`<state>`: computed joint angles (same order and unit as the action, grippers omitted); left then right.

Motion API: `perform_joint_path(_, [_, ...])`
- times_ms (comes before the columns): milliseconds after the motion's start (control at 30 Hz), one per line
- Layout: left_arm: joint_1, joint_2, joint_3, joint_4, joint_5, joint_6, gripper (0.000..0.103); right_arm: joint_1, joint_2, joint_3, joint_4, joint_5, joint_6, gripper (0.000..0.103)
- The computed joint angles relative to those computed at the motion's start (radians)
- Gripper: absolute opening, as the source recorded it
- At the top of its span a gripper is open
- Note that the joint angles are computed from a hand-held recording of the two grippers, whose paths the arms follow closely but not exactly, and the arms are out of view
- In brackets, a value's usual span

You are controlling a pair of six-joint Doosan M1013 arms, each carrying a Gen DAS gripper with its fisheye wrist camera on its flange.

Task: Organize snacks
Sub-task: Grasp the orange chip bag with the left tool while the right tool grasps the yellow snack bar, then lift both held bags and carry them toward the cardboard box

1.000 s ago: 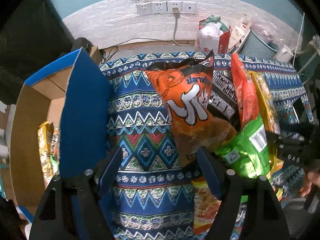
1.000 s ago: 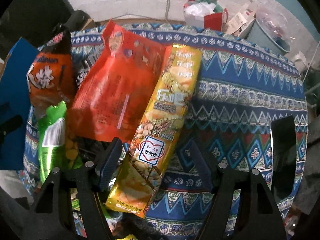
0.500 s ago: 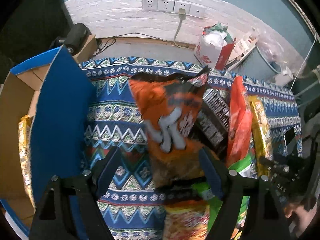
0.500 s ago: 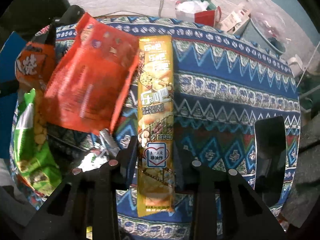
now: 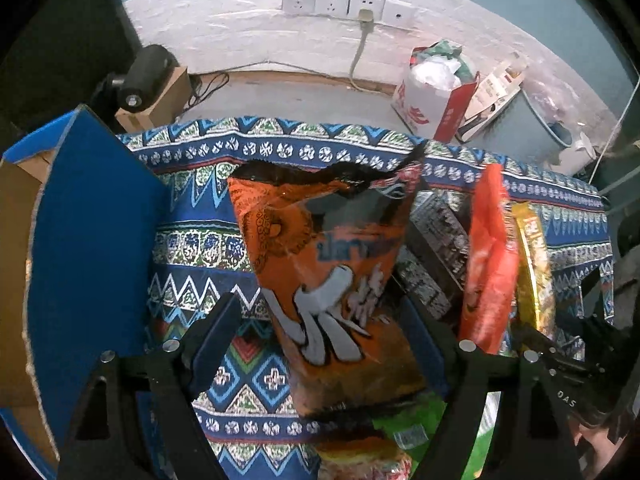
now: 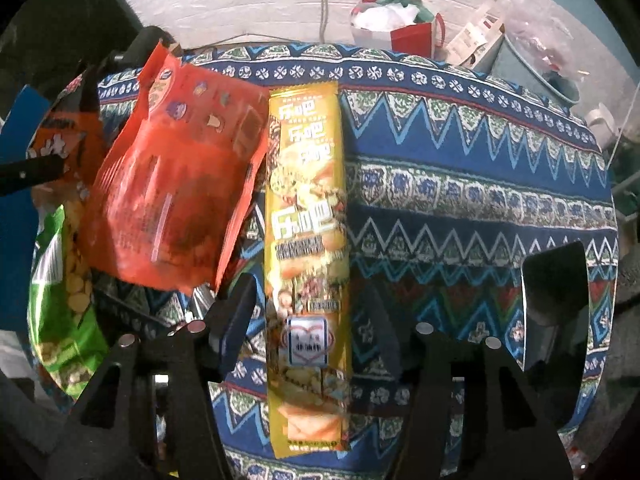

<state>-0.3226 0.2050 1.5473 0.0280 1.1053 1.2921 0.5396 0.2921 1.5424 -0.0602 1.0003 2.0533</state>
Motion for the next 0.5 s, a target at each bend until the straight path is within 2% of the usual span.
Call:
perform_joint_path(167, [0.01,0.007,0.013,-0.01,-0.025,0.014,0.082,0.008,0.014,-0.008,-0.034,-0.001,0.013,0.056])
perform_joint_path(233, [0.02,0.004,0.021,-0.05,-0.043,0.042,0.068,0.012,0.015,-0.006,-0.051,-0.002,0.019,0.055])
perform_joint_path(300, [0.024,0.002,0.024,-0.073,-0.043,0.065,0.057,0.015,0.019,-0.007,-0.052,0.0,0.015,0.039])
perform_joint_path(367, [0.02,-0.004,0.027,-0.061,-0.049,0.072,0.052,0.021,0.024,-0.012,-0.079,0.008,0.018,0.031])
perform_joint_path(500, [0.0,-0.024,0.037,0.008,-0.061,0.074,0.043,0.032,0.022,-0.014,-0.109,0.025,0.021,0.029])
